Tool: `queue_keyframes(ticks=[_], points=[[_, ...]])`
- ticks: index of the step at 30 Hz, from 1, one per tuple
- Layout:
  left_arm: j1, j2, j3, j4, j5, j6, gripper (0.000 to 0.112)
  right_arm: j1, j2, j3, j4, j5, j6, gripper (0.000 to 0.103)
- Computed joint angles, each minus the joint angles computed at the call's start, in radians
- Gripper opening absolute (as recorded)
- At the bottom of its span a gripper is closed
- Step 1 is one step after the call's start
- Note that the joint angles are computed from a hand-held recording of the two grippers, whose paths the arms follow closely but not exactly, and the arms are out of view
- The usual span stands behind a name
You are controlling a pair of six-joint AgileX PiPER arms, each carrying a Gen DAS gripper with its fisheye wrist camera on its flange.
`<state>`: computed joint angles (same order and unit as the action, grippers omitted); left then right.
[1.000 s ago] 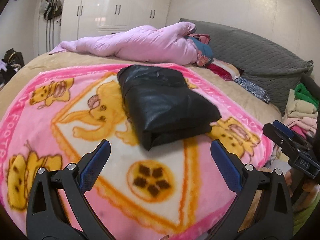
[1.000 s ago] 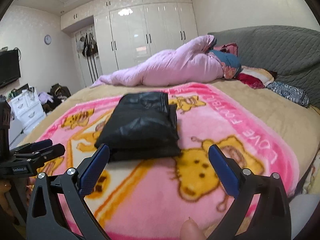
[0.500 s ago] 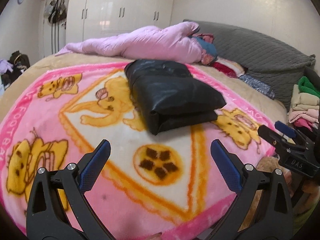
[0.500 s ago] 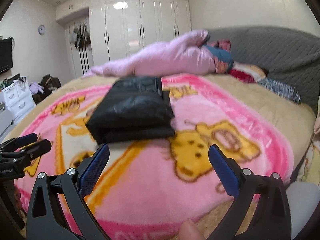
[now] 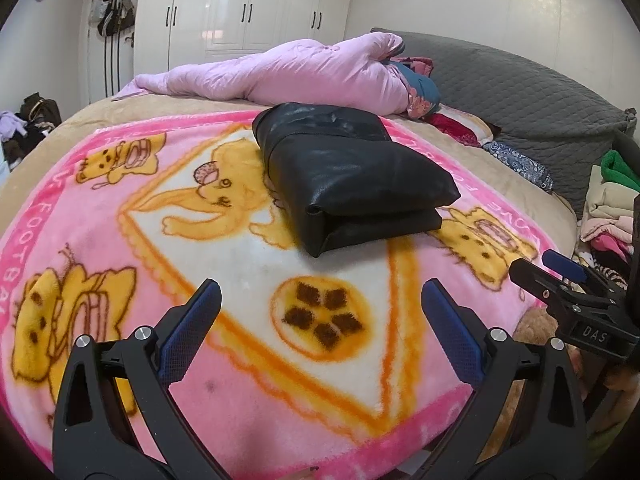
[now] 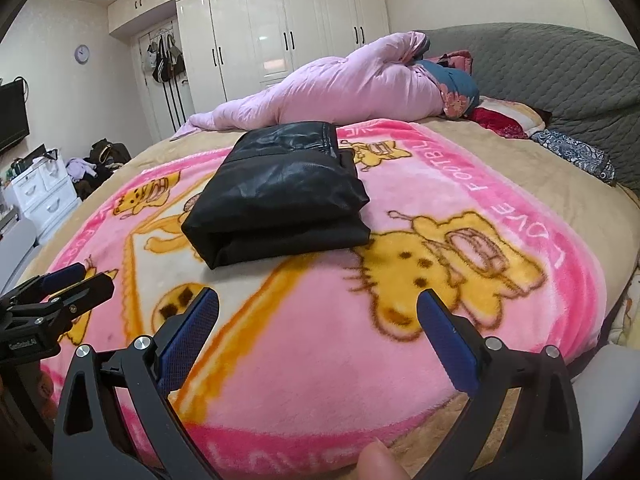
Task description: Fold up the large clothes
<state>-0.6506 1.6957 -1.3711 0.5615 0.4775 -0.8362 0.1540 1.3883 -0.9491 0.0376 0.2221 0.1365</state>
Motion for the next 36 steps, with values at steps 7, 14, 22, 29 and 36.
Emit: queue_keyframes(ticks=[7,14,22,29,36], points=[[0.007,-0.005,0.011,-0.007,-0.009,0.001,0.094,-0.01,-0.002,-0.002,0.035,0.003,-0.033,0.099],[0.009,-0.011,0.017,0.002,-0.007,-0.004,0.094,-0.008,-0.006,-0.002,0.037,0.005,-0.037,0.099],[0.01,-0.017,0.013,0.004,0.008,-0.005,0.094,0.003,-0.013,-0.004,0.018,0.011,-0.019,0.099],[0.007,-0.017,0.01,0.022,0.02,-0.019,0.094,0.007,-0.01,-0.013,0.037,0.026,-0.045,0.099],[0.007,-0.019,0.009,0.027,0.027,-0.025,0.094,0.004,-0.002,-0.022,0.069,0.033,-0.08,0.099]])
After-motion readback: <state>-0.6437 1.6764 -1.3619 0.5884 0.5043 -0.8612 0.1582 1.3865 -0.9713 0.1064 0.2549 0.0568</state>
